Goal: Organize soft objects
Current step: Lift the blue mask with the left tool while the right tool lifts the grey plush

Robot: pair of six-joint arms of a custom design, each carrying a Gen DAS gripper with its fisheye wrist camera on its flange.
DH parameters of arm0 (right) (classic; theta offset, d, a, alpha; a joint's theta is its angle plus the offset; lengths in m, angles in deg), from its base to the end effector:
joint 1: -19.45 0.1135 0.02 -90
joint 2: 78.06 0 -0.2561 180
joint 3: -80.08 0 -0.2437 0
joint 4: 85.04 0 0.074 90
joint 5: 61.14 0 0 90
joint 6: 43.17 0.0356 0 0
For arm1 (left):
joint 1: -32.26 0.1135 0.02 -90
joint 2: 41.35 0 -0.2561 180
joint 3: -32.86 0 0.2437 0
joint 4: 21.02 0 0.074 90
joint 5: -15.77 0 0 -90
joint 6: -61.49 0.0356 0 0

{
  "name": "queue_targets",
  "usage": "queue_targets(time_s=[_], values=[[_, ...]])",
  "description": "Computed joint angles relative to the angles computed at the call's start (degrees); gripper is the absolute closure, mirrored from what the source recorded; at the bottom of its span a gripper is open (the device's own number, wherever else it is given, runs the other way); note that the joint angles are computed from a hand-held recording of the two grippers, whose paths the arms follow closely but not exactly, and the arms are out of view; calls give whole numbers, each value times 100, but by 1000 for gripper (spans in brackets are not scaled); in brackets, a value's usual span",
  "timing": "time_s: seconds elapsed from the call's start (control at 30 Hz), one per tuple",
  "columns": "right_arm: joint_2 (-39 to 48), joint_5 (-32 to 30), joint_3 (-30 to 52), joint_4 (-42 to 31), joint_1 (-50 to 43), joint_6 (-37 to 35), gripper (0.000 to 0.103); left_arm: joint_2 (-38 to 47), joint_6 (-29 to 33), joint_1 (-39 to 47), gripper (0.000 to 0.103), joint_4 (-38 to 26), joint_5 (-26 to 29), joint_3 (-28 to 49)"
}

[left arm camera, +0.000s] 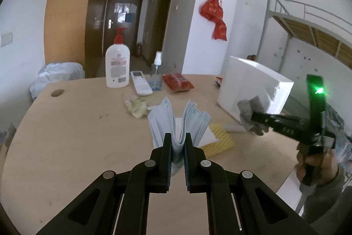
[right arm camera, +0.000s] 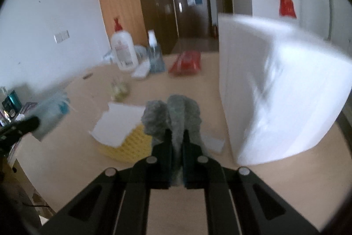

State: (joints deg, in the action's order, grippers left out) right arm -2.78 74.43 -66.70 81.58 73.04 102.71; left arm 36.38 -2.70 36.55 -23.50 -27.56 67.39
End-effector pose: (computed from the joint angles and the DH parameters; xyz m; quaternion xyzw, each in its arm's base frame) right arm 0.1344 0.1394 0.1165 0.1326 0.8779 0.0101 0.4601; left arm 0.2133 -0.0100 0.1265 0.3055 0.8075 -0.2643 0.4297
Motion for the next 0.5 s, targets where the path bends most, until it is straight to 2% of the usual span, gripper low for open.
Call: queue_targets(time_s=[0.13,0.3,0.5], values=[[-394,427,205,-622,322,113,94,-369,-267,-130,93,188,-7,-167],[-463,745,343,-851,683,291,94,-999,-517,-248,93,295,-62,-423],[-287,1033,490,-1074,1105,682,93,-1602,-579,-166,93,129,-69,-663]])
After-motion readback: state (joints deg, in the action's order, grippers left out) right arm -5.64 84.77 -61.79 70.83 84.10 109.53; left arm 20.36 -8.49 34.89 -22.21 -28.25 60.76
